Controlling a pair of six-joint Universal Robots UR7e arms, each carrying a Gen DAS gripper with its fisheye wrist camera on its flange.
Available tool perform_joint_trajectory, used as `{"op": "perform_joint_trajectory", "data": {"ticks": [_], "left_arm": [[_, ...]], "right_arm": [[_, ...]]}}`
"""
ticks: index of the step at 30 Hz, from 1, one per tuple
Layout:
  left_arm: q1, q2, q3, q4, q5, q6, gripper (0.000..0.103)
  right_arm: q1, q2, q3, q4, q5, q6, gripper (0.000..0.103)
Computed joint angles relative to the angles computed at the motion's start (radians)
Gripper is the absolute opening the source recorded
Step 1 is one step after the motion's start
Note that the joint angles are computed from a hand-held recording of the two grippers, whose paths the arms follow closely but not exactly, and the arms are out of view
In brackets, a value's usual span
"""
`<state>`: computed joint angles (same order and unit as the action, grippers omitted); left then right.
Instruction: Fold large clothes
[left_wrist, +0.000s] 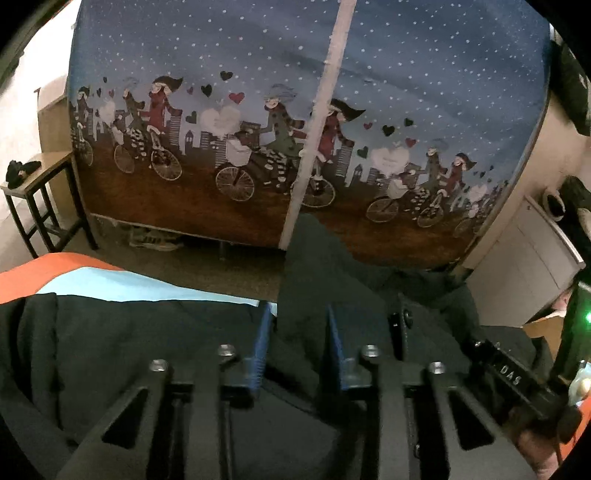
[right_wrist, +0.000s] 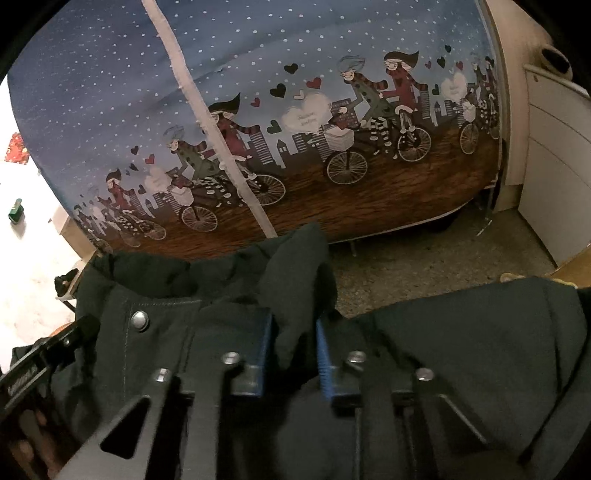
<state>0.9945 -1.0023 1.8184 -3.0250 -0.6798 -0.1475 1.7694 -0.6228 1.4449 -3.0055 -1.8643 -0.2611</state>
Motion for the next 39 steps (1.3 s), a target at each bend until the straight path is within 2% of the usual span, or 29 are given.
{"op": "perform_joint_trajectory", "data": {"ticks": [2, 7, 9, 12, 14, 18, 21, 25, 29, 34, 39], "left_arm": [[-0.016, -0.003, 0.009, -0.006, 0.021, 0.006, 0.012], [-0.081, -0.041, 0.075, -0.106, 0.041, 0.062, 0.008], [-0.115, -0.074, 0.108, -0.11, 0.05, 0.072, 0.008], [-0.169, -0.136, 0.154, -0.062, 0.063, 0.048, 0.007], [-0.207, -0.184, 0.186, -0.021, 0.065, 0.016, 0.007], [-0.307, -0.3, 0.266, 0.106, 0.084, -0.091, 0.007], [-0.393, -0.393, 0.323, 0.249, 0.092, -0.201, 0.006], [-0.486, -0.464, 0.401, 0.345, 0.11, -0.32, 0.006], [-0.571, -0.521, 0.492, 0.42, 0.126, -0.456, 0.006], [-0.607, -0.549, 0.561, 0.508, 0.123, -0.588, 0.006], [-0.599, -0.559, 0.614, 0.503, 0.074, -0.649, 0.006]], "right_arm": [[-0.001, -0.012, 0.019, -0.006, 0.006, 0.004, 0.015], [0.001, -0.094, 0.073, 0.029, 0.058, 0.05, 0.013], [0.019, -0.135, 0.094, 0.045, 0.06, 0.026, 0.013], [0.063, -0.194, 0.139, 0.03, 0.038, -0.08, 0.011], [0.1, -0.248, 0.193, -0.009, 0.019, -0.193, 0.011], [0.146, -0.36, 0.301, -0.028, 0.013, -0.313, 0.01], [0.183, -0.462, 0.414, -0.047, -0.007, -0.438, 0.009], [0.207, -0.576, 0.563, -0.084, -0.027, -0.572, 0.008], [0.201, -0.648, 0.729, -0.212, -0.044, -0.705, 0.008], [0.155, -0.634, 0.856, -0.386, -0.033, -0.795, 0.007], [0.103, -0.58, 0.882, -0.444, -0.037, -0.78, 0.007]]}}
